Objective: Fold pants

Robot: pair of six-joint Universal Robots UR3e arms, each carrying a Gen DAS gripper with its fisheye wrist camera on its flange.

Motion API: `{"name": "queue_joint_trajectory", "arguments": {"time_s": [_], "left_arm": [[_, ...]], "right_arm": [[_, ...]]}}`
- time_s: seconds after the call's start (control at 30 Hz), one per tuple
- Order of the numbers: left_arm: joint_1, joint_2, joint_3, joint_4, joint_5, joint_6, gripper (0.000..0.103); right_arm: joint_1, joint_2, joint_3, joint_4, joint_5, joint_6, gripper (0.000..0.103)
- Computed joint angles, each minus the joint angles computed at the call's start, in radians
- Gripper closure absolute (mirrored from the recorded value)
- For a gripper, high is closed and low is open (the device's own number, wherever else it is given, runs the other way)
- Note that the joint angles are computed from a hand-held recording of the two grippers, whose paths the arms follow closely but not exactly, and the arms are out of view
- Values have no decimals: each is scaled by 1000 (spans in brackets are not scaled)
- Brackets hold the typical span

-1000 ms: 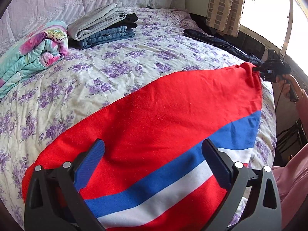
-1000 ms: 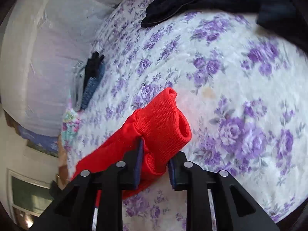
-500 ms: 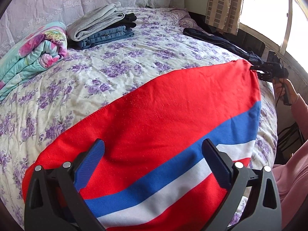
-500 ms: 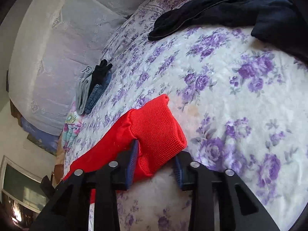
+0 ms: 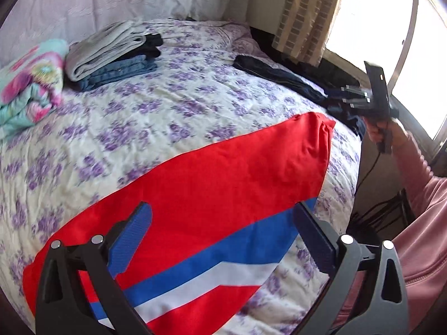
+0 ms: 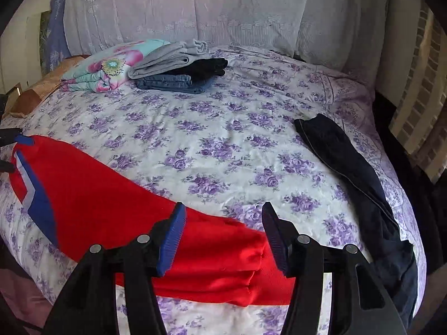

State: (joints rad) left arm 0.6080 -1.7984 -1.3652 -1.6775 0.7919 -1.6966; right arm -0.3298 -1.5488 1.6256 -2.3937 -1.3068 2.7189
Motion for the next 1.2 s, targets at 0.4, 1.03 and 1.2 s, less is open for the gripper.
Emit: {"name": "queue_joint_trajectory", "arguments": {"time_s": [0.4, 1.03, 1.2], "left_arm": [[-312, -36, -114, 168, 31, -143, 5], [-445, -65, -273, 525, 115, -356, 5], [-380, 29, -419, 674, 78, -423, 5]], "right_arm": [[55, 349, -386, 436, 30, -469, 55], [-237, 16, 66, 159, 305, -194, 60], [-478, -145, 228, 382, 469, -22, 60]]}}
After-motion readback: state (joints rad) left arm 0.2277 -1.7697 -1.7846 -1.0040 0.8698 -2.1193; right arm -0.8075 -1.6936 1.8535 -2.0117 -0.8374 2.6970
